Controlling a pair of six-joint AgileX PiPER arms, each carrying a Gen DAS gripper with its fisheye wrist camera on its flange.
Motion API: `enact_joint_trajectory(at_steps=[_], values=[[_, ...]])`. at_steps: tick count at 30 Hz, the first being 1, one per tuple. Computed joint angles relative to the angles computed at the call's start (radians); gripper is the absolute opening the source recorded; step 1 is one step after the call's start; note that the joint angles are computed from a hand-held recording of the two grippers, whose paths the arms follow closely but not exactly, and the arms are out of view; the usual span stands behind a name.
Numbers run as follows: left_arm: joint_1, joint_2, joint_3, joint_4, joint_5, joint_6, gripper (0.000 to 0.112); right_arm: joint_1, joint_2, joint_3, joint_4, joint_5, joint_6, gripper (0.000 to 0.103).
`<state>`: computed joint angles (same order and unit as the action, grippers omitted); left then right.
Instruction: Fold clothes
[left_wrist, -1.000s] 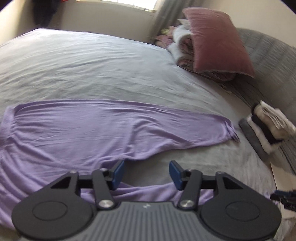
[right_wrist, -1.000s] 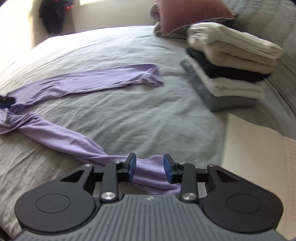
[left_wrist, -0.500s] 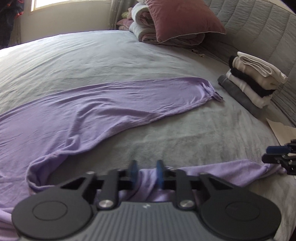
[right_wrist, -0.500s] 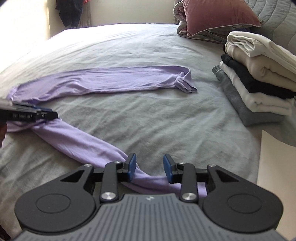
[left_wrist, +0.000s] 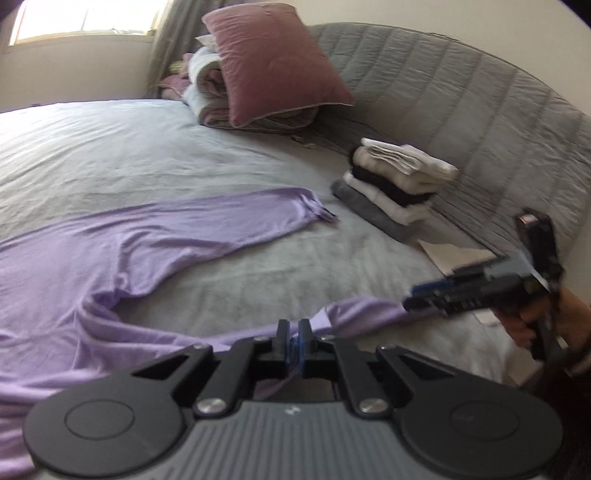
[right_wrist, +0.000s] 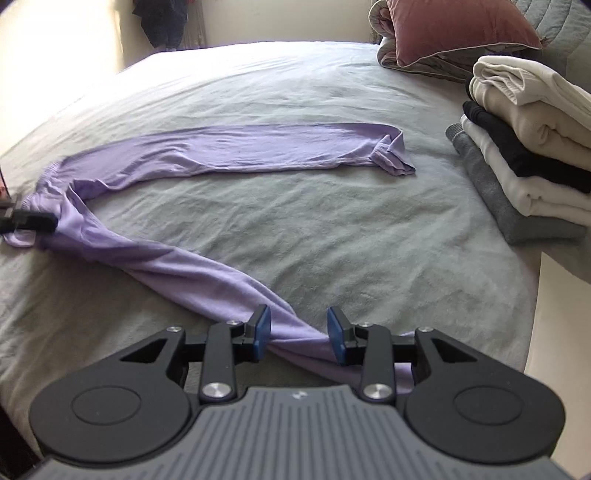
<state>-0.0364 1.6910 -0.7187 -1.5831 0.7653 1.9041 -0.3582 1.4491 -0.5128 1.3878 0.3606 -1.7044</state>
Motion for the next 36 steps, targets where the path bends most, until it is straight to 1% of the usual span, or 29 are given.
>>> enact_joint_trajectory(at_steps=[1,4,8,10,13,15,16,18,20,27,28,29,31,32,34,36], values=[[0.013,-0.003,0.013,0.024,0.010,0.002,0.004,-0.006,-0.007,0.004,-0.002,0.011,0.001,0.039],[0.040,-0.007,0.050,0.085,0.007,0.018,0.002,-0.001,-0.023,0.012,-0.008,0.019,0.010,0.039],[0.042,-0.005,0.077,0.152,-0.047,0.024,0.001,0.049,-0.019,0.007,-0.004,-0.002,0.022,0.039],[0.034,-0.008,0.091,0.150,-0.080,0.034,0.001,0.080,-0.011,-0.001,-0.006,-0.011,0.028,0.039],[0.037,-0.013,0.103,0.124,-0.090,0.064,0.004,0.137,0.003,-0.016,-0.004,-0.034,0.034,0.039],[0.035,-0.009,0.099,0.108,-0.077,0.068,0.013,0.170,0.015,-0.026,0.000,-0.049,0.035,0.039],[0.027,-0.007,0.094,0.099,-0.075,0.068,0.016,0.188,0.022,-0.031,0.003,-0.056,0.037,0.039],[-0.005,-0.001,0.082,0.077,-0.085,0.074,0.026,0.220,0.035,-0.040,0.009,-0.072,0.038,0.039],[-0.051,0.008,0.067,0.047,-0.112,0.081,0.031,0.244,0.049,-0.049,0.015,-0.093,0.043,0.039],[-0.215,0.090,-0.028,-0.010,-0.207,0.029,0.033,0.265,0.076,-0.059,0.008,-0.116,0.047,0.038],[-0.234,0.104,-0.042,-0.016,-0.219,0.024,0.033,0.263,0.077,-0.056,0.016,-0.120,0.038,0.032],[-0.252,0.116,-0.055,-0.026,-0.229,0.023,0.033,0.261,0.079,-0.052,0.028,-0.124,0.026,0.021],[-0.280,0.137,-0.077,-0.052,-0.243,0.026,0.033,0.247,0.069,-0.038,0.065,-0.115,-0.020,0.008],[-0.291,0.146,-0.088,-0.060,-0.244,0.024,0.033,0.237,0.061,-0.029,0.085,-0.106,-0.045,0.005],[-0.310,0.160,-0.109,-0.074,-0.243,0.017,0.033,0.218,0.045,-0.013,0.111,-0.087,-0.085,0.004],[-0.329,0.173,-0.125,-0.092,-0.241,0.017,0.033,0.205,0.029,0.005,0.103,-0.071,-0.097,0.004]])
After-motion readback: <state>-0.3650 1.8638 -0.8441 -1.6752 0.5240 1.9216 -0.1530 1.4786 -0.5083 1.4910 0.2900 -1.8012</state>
